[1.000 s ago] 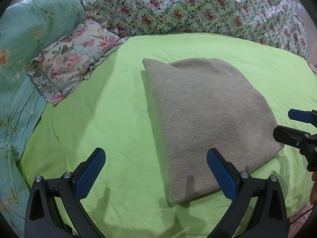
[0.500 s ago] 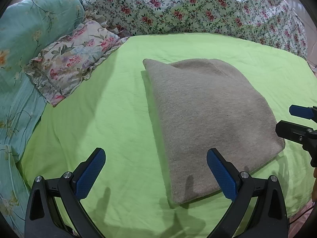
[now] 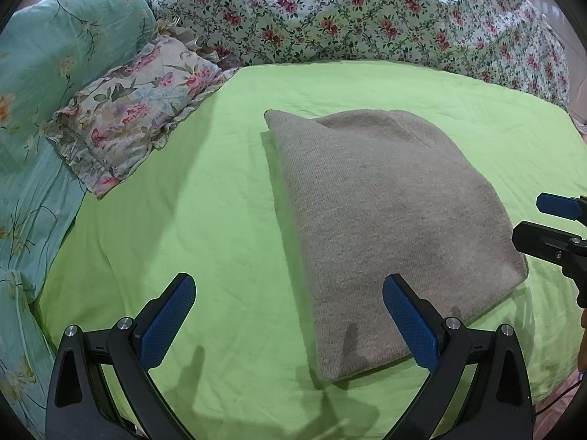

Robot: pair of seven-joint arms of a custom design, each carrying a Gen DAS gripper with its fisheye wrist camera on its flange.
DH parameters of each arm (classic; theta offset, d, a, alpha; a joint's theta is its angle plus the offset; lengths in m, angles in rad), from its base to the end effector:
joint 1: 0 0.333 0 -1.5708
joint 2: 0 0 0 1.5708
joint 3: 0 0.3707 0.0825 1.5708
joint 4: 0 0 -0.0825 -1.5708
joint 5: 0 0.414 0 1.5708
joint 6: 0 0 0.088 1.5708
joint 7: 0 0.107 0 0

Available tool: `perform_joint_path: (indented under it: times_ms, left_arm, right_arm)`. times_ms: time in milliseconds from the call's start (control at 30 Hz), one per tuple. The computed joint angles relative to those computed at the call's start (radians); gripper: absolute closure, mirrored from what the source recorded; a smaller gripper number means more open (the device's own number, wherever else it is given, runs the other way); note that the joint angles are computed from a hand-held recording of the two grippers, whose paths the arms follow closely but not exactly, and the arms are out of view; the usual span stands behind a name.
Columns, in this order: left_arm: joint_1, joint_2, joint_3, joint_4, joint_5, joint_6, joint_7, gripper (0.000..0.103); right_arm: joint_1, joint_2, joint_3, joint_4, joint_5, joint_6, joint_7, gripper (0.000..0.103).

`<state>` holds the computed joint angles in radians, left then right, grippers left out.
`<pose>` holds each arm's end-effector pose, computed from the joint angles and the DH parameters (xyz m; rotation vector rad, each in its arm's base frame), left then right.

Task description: Fold small clothes

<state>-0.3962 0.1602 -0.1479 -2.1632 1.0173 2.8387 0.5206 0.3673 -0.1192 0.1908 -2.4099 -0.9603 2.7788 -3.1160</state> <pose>0.5017 -0.3522 0.3973 -1.4261 2.1340 -0.6294 0.4204 0.3070 0.4305 -1.5935 1.9520 -0.5398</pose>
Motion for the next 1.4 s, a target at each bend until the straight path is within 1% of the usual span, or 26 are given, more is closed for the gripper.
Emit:
perform_joint_path:
  times_ms: [200,633,900,1233,1400]
  left_arm:
    - [-0.001,0.006,0.001,0.006,-0.011,0.001,0.016,0.001]
    - [-0.008,0.004,0.004,0.009,-0.003,-0.002,0.007,0.001]
    - [-0.006,0.004,0.001,0.010,-0.009,-0.001,0.018,0.001]
    - [-0.007,0.009,0.003,0.020,-0.017,-0.009,0.030,0.001]
    - [-0.008,0.027,0.005,0.043,-0.040,-0.026,0.058,0.001]
  right_arm:
    - [-0.001,-0.002,0.000,-0.001,-0.001,0.000,0.003,0.001]
    - [-0.008,-0.011,0.000,-0.012,-0.018,0.005,0.016,0.001]
    - [-0.007,-0.009,0.000,0.001,0.001,-0.007,-0.020,0.001]
    - [-0.011,-0.007,-0.002,0.008,0.003,-0.010,-0.032,0.001]
    - [-0.021,0.010,-0.017,0.016,0.010,0.012,-0.048,0.001]
